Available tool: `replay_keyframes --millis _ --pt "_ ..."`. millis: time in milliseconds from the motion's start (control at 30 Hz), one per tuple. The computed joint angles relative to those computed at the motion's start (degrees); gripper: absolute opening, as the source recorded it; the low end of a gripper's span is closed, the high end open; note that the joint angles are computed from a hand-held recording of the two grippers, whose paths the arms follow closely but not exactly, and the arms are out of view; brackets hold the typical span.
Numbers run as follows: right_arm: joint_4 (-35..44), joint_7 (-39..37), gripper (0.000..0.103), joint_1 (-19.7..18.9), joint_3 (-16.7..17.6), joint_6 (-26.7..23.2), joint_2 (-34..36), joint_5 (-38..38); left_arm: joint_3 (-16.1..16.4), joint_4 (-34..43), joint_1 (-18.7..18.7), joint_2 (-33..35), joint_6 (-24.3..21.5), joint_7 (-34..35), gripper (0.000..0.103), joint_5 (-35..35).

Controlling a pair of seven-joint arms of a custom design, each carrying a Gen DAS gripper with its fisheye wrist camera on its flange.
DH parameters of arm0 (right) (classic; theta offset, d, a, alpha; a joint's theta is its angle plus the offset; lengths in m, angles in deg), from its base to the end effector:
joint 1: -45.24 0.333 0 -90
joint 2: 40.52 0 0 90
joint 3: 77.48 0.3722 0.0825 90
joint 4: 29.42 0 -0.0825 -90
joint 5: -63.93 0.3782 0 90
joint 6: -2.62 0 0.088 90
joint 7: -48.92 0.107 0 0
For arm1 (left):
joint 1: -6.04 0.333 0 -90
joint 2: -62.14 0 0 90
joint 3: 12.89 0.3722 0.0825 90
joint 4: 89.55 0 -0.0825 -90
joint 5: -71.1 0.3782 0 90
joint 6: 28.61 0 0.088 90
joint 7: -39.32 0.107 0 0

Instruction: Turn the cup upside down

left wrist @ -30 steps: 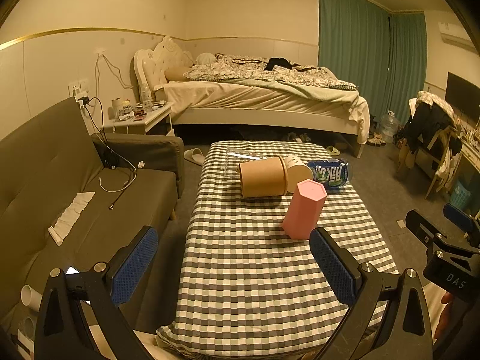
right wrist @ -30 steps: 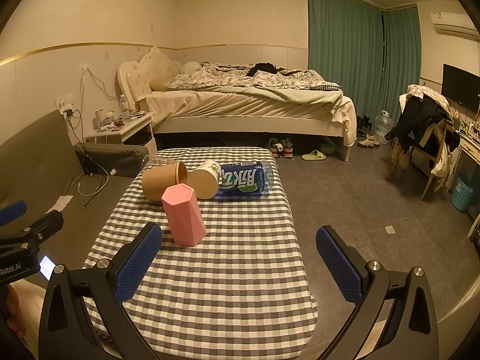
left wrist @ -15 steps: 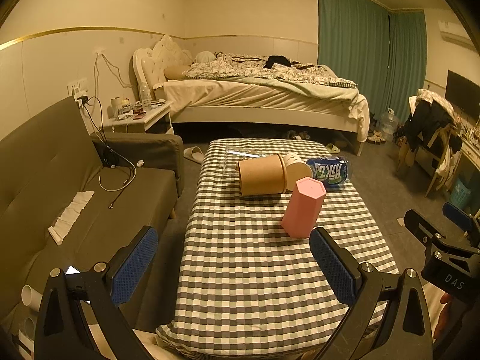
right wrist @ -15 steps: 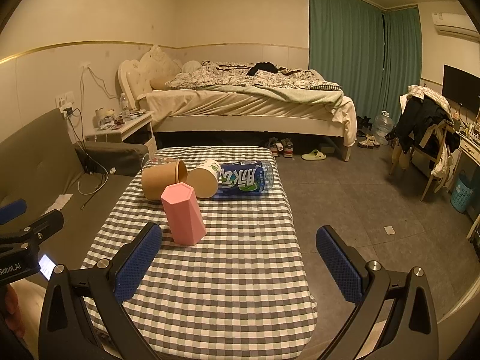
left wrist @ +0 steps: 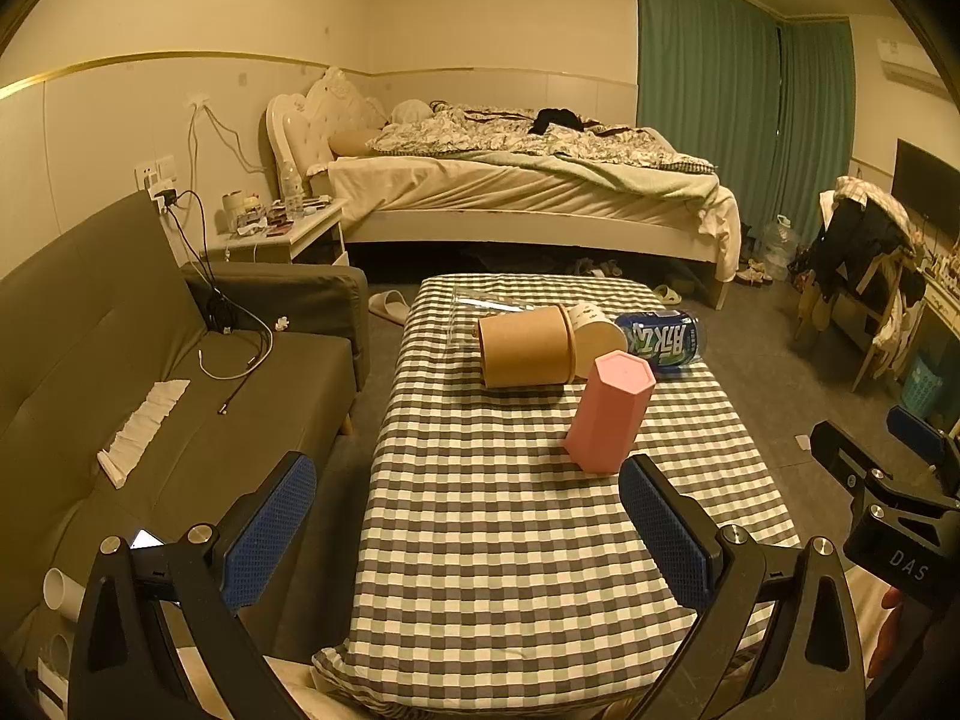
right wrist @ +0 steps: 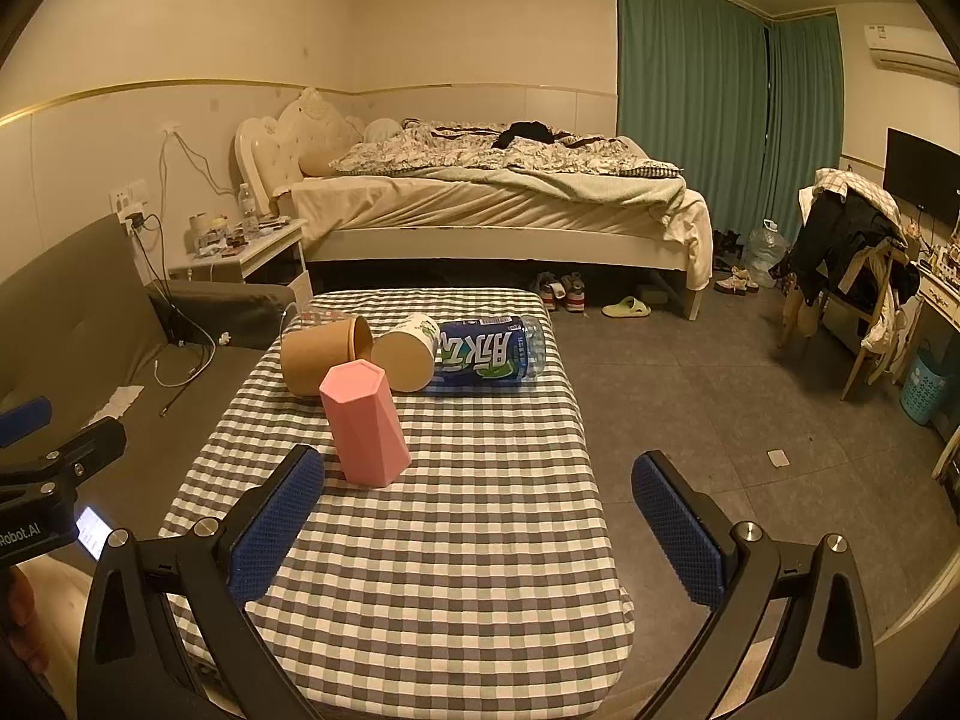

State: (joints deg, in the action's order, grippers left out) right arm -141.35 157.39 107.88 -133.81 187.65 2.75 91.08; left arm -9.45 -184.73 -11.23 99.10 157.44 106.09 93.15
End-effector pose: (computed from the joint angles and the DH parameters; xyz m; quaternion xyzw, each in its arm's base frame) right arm 0.6637 0.1643 0.3901 -0.5280 0.7071 -0.3773 0.2808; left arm 0.7248 -0.2282 0.3902 -0.5411 0.7105 -0.3598 0.2701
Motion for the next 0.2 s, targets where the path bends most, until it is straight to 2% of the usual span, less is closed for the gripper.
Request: replay_keyframes --millis 200 --pt "-0.31 -0.12 0.103 -0.09 0.24 0.15 0.02 0.05 0.07 -0.3 0.12 0.09 0.1 0.21 0.103 0.0"
